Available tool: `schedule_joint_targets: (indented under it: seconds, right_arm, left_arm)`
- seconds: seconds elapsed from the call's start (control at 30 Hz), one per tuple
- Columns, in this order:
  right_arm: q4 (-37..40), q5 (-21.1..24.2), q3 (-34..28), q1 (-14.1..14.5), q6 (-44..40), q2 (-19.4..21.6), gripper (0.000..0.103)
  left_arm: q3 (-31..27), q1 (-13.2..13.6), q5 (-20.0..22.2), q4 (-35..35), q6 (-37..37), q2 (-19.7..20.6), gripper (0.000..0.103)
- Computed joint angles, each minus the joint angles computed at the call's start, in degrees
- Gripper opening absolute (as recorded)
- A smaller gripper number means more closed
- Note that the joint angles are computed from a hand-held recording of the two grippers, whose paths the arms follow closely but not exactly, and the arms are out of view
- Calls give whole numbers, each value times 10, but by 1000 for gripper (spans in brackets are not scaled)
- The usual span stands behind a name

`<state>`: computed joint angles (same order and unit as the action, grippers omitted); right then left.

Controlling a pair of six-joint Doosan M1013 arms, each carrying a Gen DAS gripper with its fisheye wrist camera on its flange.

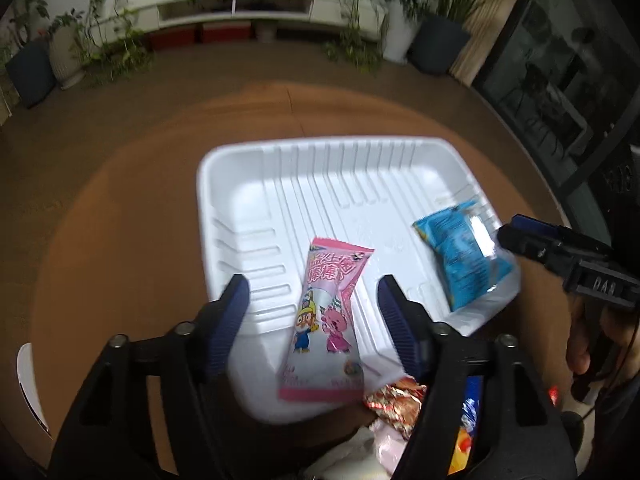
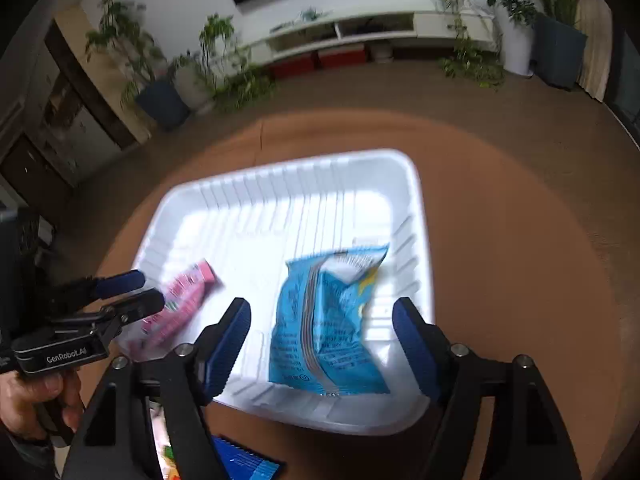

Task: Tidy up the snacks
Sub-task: 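Withdraw both tools from the tray back over the snack pile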

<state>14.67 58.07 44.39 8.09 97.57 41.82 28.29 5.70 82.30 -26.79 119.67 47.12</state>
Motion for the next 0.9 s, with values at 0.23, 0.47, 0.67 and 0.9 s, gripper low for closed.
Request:
schedule_joint_targets:
  seconds: [0.23, 0.47, 0.67, 0.9]
  right_arm:
    - [45, -156, 153, -22, -15, -109, 98]
    - [246, -243, 328, -36, -152, -215, 103]
    - [320, -284, 444, -11, -192, -282, 102]
    - [141, -323, 503, 48, -19, -319, 82]
  left_arm:
    - [160, 47, -108, -118, 99, -100, 103]
    - [336, 86, -179, -135, 132, -206, 103]
    - [440, 116, -186, -148, 115, -258, 103]
    - [492, 107, -202, -101, 127, -278, 102]
